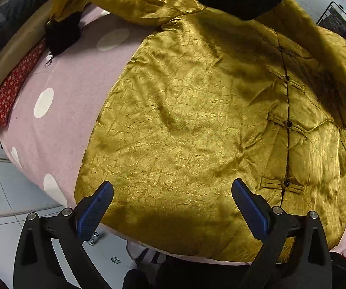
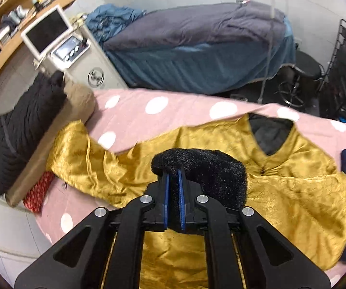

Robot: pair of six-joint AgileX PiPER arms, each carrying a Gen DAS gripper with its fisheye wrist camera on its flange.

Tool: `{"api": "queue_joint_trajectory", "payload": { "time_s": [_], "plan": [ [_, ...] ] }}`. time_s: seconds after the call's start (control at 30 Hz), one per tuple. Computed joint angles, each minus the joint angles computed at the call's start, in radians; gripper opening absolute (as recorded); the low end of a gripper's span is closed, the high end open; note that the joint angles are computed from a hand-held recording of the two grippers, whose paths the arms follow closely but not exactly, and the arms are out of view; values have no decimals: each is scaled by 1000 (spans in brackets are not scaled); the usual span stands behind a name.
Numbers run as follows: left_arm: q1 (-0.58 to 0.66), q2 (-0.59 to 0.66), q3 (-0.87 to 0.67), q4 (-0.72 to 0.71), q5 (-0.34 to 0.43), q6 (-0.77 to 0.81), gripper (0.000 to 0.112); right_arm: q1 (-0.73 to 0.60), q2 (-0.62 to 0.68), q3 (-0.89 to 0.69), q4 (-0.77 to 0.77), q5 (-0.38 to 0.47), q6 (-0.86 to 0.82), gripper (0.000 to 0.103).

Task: Fold large clothes
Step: 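Fold the sleeve across the jacket front with the right tool and release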

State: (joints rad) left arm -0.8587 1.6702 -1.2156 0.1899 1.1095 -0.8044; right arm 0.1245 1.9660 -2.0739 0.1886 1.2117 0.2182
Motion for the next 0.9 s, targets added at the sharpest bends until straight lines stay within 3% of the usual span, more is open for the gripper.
{"api": "queue_joint_trajectory", "payload": {
  "time_s": [0.03, 0.07, 0.1, 0.13, 0.2, 0.33, 0.53, 0.73, 0.83, 0.9],
  "plan": [
    [5, -2, 3, 2, 1, -2, 96, 3, 2, 10, 12, 3, -7, 18],
    [11, -4, 5, 2, 1, -3, 96, 9, 1, 24, 20, 5, -10, 35],
    [17, -5, 6, 1, 0, -4, 96, 17, -13, 58, 16, 0, -9, 64],
    [24, -6, 8, -1, -1, -5, 96, 25, -33, 94, 4, -16, -3, 73],
    [39, -1, 4, -6, -2, 2, 96, 23, -109, 220, 2, -88, -35, 74],
    [57, 25, -24, -10, -2, 31, 96, -9, -196, 354, -73, -122, -90, 74],
    [50, 91, -136, 14, 13, 72, 96, -282, -334, 576, -79, -193, -122, 74],
    [16, 194, -299, 43, 54, 135, 96, -573, -357, 671, 77, -219, -299, 74],
    [5, 247, -386, 45, 81, 169, 96, -642, -326, 727, 193, -218, -475, 74],
    [-4, 278, -440, 49, 101, 183, 96, -634, -289, 766, 156, -233, -501, 74]
  ]
}}
